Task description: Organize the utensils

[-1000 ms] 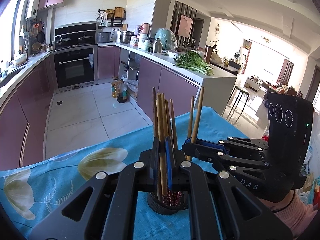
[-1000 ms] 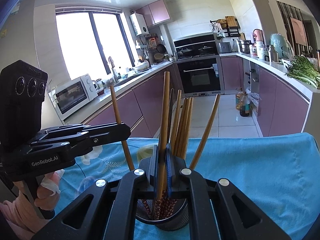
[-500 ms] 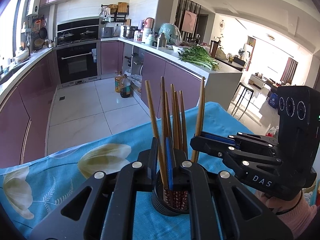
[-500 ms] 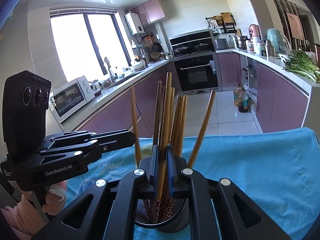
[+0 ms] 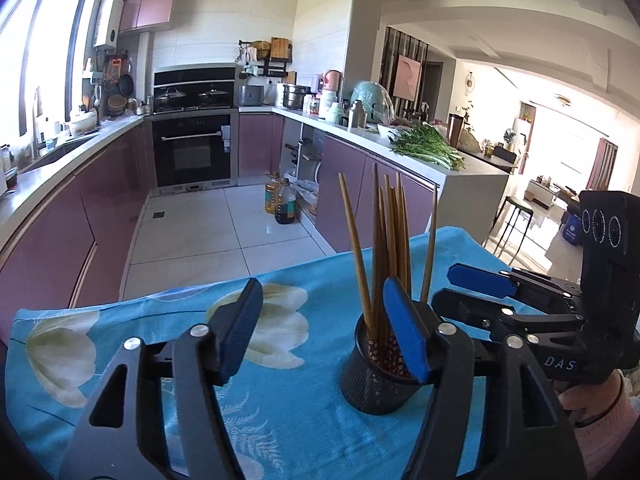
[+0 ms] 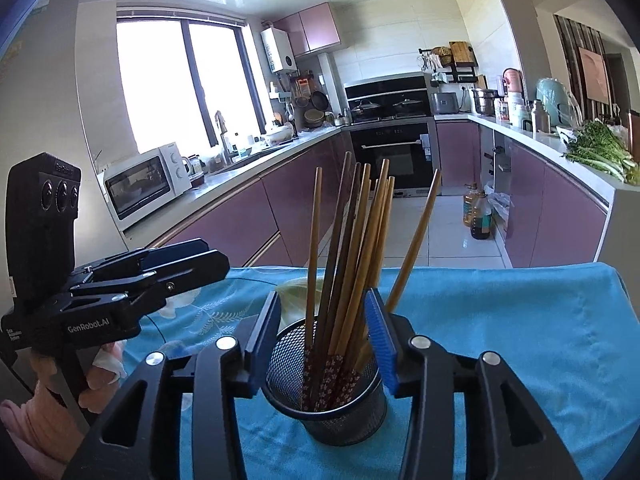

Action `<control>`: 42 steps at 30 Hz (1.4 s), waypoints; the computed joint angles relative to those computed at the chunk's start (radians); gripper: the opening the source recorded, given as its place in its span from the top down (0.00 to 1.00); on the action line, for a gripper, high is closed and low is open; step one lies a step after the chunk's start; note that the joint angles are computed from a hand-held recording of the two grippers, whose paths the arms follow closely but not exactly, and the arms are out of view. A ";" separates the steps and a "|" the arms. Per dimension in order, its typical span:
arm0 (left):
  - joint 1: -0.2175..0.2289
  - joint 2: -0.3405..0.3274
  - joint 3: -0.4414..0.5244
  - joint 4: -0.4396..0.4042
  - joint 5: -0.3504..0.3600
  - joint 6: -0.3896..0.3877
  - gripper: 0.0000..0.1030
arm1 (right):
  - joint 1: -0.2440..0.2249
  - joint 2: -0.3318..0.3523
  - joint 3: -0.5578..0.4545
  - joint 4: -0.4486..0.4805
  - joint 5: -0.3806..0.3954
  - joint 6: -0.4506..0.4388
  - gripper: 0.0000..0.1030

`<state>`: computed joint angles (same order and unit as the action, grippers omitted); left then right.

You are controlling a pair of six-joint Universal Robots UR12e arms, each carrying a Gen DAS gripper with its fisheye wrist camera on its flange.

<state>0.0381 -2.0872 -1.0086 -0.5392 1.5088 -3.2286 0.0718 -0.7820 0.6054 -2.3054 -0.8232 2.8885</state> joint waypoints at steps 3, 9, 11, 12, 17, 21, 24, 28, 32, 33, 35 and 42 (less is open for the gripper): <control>-0.002 0.036 -0.072 0.075 0.062 -0.007 0.18 | 0.005 -0.045 0.096 -0.115 -0.043 0.005 0.26; 0.003 0.117 -0.219 0.200 0.164 -0.016 0.06 | 0.012 -0.092 0.198 -0.252 -0.093 0.028 0.06; 0.001 0.139 -0.257 0.226 0.197 -0.029 0.06 | 0.014 -0.108 0.231 -0.295 -0.114 0.019 0.06; 0.001 0.149 -0.276 0.244 0.215 -0.031 0.06 | 0.014 -0.115 0.246 -0.307 -0.119 0.018 0.06; -0.007 0.182 -0.333 0.292 0.282 -0.037 0.06 | 0.014 -0.147 0.322 -0.399 -0.141 0.044 0.06; -0.017 0.200 -0.366 0.325 0.320 -0.038 0.06 | 0.015 -0.158 0.347 -0.447 -0.157 0.059 0.06; -0.027 0.212 -0.391 0.351 0.368 -0.046 0.06 | 0.014 -0.165 0.365 -0.485 -0.164 0.074 0.06; -0.037 0.223 -0.408 0.362 0.397 -0.058 0.06 | 0.015 -0.173 0.383 -0.503 -0.168 0.075 0.06; -0.041 0.228 -0.415 0.387 0.407 -0.071 0.06 | 0.017 -0.180 0.399 -0.526 -0.171 0.090 0.06; -0.041 0.230 -0.419 0.390 0.401 -0.075 0.06 | 0.016 -0.183 0.409 -0.550 -0.173 0.103 0.06; -0.043 0.231 -0.421 0.399 0.409 -0.076 0.06 | 0.015 -0.191 0.425 -0.579 -0.167 0.111 0.06; -0.056 0.230 -0.425 0.427 0.446 -0.053 0.06 | 0.016 -0.200 0.443 -0.607 -0.168 0.112 0.06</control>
